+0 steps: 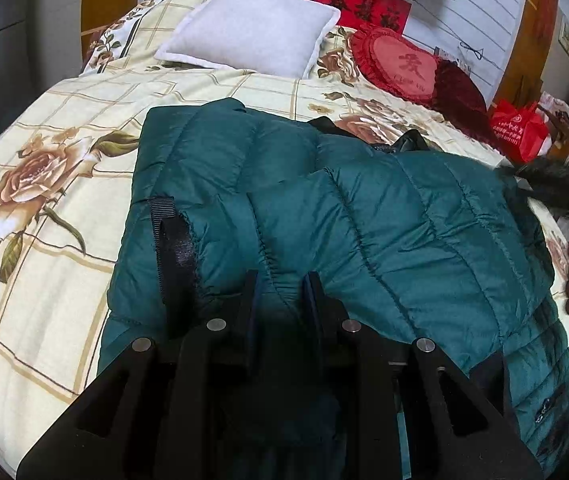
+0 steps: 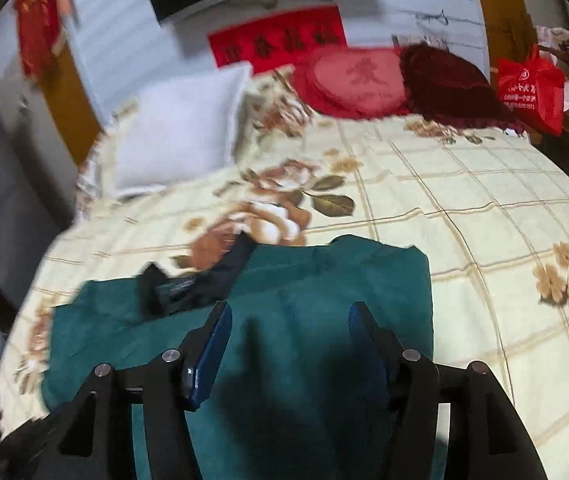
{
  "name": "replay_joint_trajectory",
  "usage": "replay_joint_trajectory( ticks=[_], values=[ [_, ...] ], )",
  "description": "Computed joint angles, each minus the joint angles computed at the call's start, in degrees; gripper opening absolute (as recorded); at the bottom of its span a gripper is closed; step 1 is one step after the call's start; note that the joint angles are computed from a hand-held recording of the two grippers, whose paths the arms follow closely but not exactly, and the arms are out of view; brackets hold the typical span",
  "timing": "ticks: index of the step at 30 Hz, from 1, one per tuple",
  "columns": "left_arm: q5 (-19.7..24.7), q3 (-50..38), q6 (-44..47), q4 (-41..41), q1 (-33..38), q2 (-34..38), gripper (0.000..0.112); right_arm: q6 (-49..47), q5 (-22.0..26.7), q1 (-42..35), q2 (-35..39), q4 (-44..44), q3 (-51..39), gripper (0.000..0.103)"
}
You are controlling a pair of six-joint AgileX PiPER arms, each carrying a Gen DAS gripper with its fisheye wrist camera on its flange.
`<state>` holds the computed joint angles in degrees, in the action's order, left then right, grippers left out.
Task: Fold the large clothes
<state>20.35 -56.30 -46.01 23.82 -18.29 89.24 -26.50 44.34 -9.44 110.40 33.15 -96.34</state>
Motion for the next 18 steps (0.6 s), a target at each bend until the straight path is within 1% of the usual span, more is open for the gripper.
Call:
replay_joint_trajectory(
  ticks=[1,2,3,4,5,6,8,9,10,11,12,13,14,15,16,17,18],
  values=[
    [-1.1,0.4,2.0,-2.0,0.5,-0.2,0.021,4.5,3.9,0.6,4.4,-4.2,-5.5,0.059],
    [-2.4,0.7,6.2,-6.2,1.3,-0.3,0.021,8.0,6.6,1.2,7.7,-8.6,-9.2,0.059],
    [-2.7,0.8,8.1,-8.3,1.7,-0.3,0.021,9.2,8.1,1.5,10.3,-10.7,-10.5,0.06],
    [-2.7,0.7,8.6,-8.9,1.8,-0.3,0.021,8.2,7.5,1.3,10.6,-10.6,-9.7,0.06],
    [-2.5,0.7,9.1,-9.5,1.8,-0.3,0.021,5.3,4.7,1.1,8.9,-9.6,-6.6,0.06],
    [-2.4,0.7,10.8,-11.5,2.2,-0.6,0.021,4.7,4.2,1.1,8.4,-9.6,-5.8,0.06],
    [-1.7,0.6,12.6,-13.9,2.5,-1.5,0.021,6.0,5.2,1.2,6.8,-11.1,-5.8,0.06],
    [-1.3,0.7,12.3,-14.0,2.7,-2.3,0.021,4.6,4.4,0.8,4.3,-9.7,-3.9,0.06],
    [-1.2,1.1,9.6,-11.9,2.4,-3.4,0.021,1.3,2.6,0.1,0.7,-6.8,-0.4,0.06],
    [-1.6,1.4,7.4,-9.7,2.1,-4.3,0.021,-1.8,1.9,-0.5,-1.8,-4.1,1.7,0.06],
    [-1.7,1.8,3.7,-5.9,1.4,-5.2,0.021,-6.9,1.0,-1.4,-5.9,0.1,6.0,0.063],
    [-1.5,2.0,0.7,-2.5,0.7,-5.5,0.021,-10.2,0.6,-1.9,-9.2,2.8,9.6,0.074],
    [-1.1,1.7,0.1,-1.4,0.3,-5.0,0.021,-13.3,0.7,-2.4,-12.7,4.9,13.5,0.081],
    [-0.2,1.1,1.5,-2.5,0.1,-3.9,0.021,-15.9,-0.3,-2.4,-15.6,6.3,17.7,0.09],
    [1.0,0.1,3.5,-4.1,-0.2,-2.0,0.022,-18.2,-1.6,-2.2,-17.4,7.3,21.3,0.092],
    [1.1,-0.1,3.1,-3.4,-0.6,-0.7,0.022,-19.2,-2.4,-1.9,-18.0,7.5,23.5,0.092],
    [0.3,0.3,0.7,-0.4,-1.1,-0.4,0.022,-18.0,-3.0,-0.9,-17.0,5.7,25.3,0.092]
  ],
)
